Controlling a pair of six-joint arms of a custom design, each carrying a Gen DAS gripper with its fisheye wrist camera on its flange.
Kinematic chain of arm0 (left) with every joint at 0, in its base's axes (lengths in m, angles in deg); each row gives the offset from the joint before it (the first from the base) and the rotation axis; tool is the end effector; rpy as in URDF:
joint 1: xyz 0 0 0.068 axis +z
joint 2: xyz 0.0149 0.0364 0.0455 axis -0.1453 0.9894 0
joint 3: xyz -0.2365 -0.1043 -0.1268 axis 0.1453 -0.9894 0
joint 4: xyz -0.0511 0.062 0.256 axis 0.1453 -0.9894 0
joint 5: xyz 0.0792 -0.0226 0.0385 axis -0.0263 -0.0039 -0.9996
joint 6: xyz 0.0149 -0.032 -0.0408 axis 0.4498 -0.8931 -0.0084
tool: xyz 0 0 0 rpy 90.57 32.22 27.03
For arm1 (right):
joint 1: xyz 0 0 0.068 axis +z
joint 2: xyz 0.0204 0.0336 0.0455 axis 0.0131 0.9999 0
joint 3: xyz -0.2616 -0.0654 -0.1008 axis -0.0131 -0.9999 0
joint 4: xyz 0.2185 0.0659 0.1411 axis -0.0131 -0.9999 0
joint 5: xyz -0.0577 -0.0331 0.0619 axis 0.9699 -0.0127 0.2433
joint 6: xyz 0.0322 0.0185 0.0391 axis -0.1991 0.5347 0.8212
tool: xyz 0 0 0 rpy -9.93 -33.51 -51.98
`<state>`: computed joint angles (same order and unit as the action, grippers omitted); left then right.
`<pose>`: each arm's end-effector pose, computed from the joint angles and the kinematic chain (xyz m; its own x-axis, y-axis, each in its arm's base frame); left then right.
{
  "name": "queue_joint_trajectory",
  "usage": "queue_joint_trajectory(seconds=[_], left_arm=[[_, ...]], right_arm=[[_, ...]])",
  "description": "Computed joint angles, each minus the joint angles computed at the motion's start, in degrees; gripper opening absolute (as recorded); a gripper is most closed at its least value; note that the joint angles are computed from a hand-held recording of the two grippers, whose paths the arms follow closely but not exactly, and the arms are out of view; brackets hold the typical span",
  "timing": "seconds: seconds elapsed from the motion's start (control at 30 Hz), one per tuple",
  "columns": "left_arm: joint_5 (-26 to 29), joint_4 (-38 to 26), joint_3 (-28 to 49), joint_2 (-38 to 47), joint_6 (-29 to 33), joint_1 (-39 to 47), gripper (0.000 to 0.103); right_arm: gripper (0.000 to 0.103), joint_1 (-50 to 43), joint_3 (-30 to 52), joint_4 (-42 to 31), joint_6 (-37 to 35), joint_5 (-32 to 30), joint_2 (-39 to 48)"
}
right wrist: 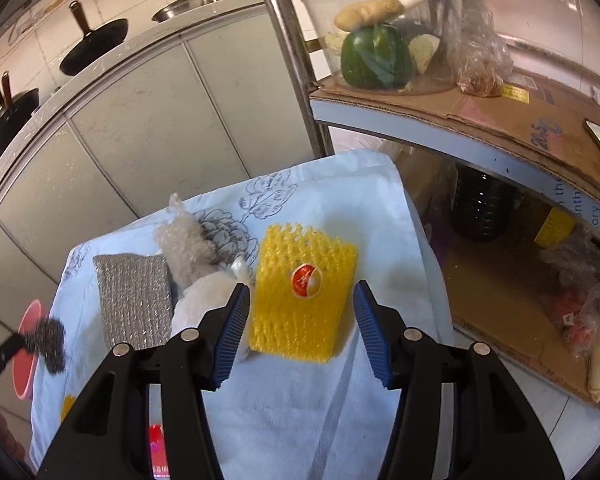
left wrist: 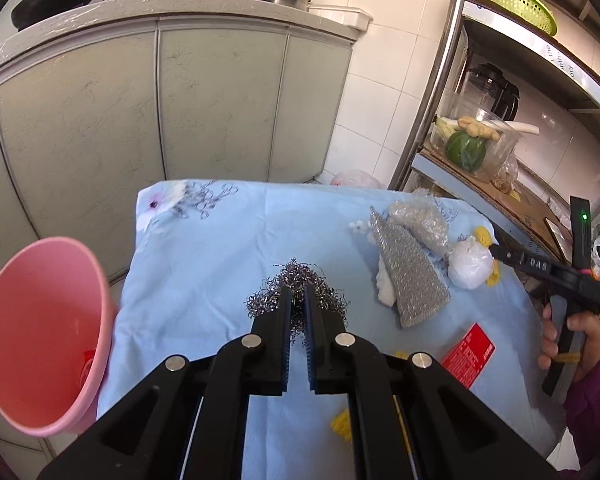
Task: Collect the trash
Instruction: 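Grasp the steel wool with the left tool while the right tool grasps the yellow foam net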
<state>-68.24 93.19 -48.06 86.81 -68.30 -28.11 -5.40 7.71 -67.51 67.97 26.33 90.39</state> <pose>0.1594 -0.0596 0.1290 -0.6958 0.0826 -0.7135 0.2715 0.9499 -0.1549 0.1639 -0.0141 0.0982 -0.6709 0.3785 -0.6377 0.2543 0.9252 0.2816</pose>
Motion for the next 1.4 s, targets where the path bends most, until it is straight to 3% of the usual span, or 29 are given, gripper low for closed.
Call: queue_joint_trajectory(seconds=[0.1, 0.17, 0.23, 0.33, 0.5, 0.63, 0.7, 0.77, 0.93, 1.17, 1.4], left_arm=[[0.3, -1.6, -1.7, -2.1, -0.3, 0.9, 0.005], [0.6, -2.4, -2.7, -3.0, -0.3, 1.4, 0.005], [0.8, -3.0, -3.5, -3.7, -0.3, 1.8, 0.005], [0.9, -3.7, -4.3, -4.7, -0.3, 2.2, 0.006], [1.3, -5.6, -5.2, -6.7, 0.0, 3.1, 0.006], [1.8, -6.4, -5.5, -6.3, -0.3, 3.4, 0.011], [1.9, -6.1, -5.7, -5.2, -0.8, 3.8, 0.015], [1.8, -5.5, -5.7, -3.5, -1.4, 4.0, 0.026], [1.9, -5.6, -6.4, -3.0, -0.3, 4.1, 0.034], [-1.7, -6.3, -5.8, -4.7, 0.8, 2.7, 0.035], [-4.4, 0.6, -5.8, 1.3, 1.8, 0.1, 0.035]], right_arm=[[0.053, -1.8, 1.0, 0.9, -0.1, -2.1, 4.3], [0.031, -2.0, 0.9, 1.0, -0.3, -3.3, 6.0], [0.019, -1.9, 0.0, 0.8, -0.4, -3.3, 4.7], [0.012, -2.2, -1.7, -3.7, -0.8, -3.6, -2.8], [0.011, 0.5, -3.1, -20.6, -1.8, -1.6, -24.9], [0.011, 10.6, -1.6, -35.7, 0.3, 5.9, -41.8], [0.011, 15.3, -0.5, -39.9, 1.8, 8.9, -45.9], [0.011, 18.3, 0.0, -40.6, 3.1, 10.3, -46.3], [0.011, 23.9, 0.0, -39.6, 5.7, 12.7, -44.8], [0.011, 26.3, -0.4, -38.3, 7.1, 13.2, -42.9], [0.011, 30.9, 0.3, -38.1, 8.8, 15.6, -41.6]])
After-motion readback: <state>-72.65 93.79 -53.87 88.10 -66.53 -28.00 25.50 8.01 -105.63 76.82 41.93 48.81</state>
